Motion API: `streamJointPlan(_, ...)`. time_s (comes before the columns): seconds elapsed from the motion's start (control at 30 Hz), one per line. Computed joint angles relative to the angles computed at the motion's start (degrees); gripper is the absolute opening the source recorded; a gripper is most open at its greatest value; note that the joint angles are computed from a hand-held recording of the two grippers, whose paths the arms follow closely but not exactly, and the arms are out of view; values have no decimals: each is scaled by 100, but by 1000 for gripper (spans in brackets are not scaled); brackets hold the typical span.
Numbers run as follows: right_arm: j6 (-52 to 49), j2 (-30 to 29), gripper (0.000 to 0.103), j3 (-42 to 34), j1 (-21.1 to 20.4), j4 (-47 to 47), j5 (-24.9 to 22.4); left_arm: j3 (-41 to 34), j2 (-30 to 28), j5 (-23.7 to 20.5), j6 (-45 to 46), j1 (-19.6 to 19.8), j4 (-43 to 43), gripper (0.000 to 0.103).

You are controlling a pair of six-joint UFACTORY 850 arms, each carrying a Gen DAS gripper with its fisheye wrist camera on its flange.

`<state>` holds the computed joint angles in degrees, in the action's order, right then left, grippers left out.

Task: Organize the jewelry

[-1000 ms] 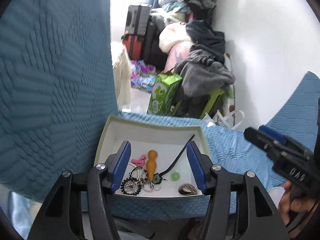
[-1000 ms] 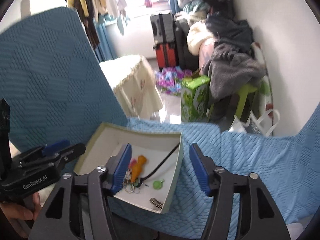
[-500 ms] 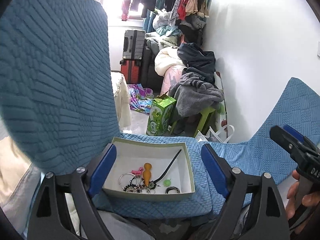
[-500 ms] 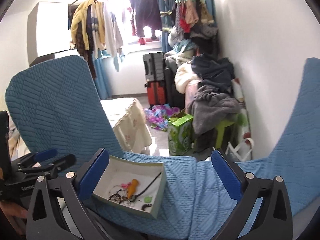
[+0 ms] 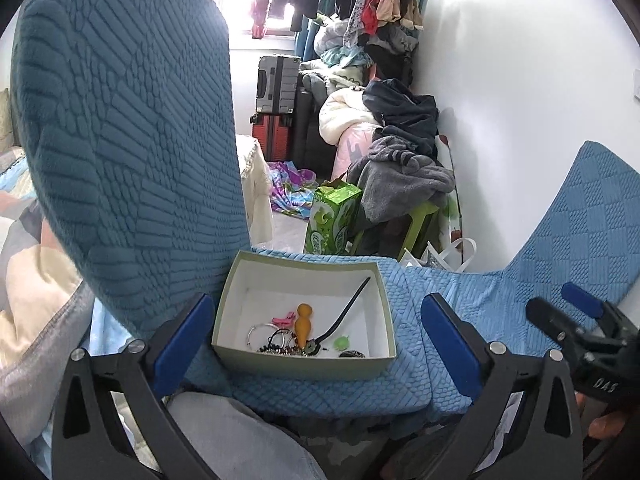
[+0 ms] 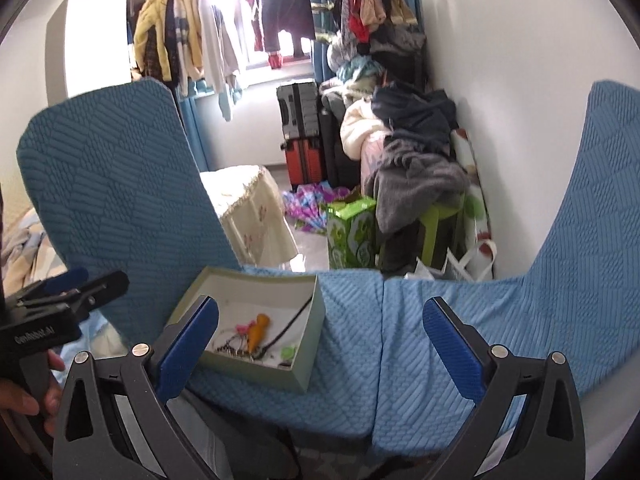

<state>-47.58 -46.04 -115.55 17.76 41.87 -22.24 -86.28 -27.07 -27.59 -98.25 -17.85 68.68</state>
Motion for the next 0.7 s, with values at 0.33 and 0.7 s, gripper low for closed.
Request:
streamJointPlan(0.33,-229,95,103,623,29,269,196,192,-66,20,258,-6,-441,103)
streamJointPlan(0.7,102,67,103,707,63,-111,313,125,-237,-10,638,34,-792,103)
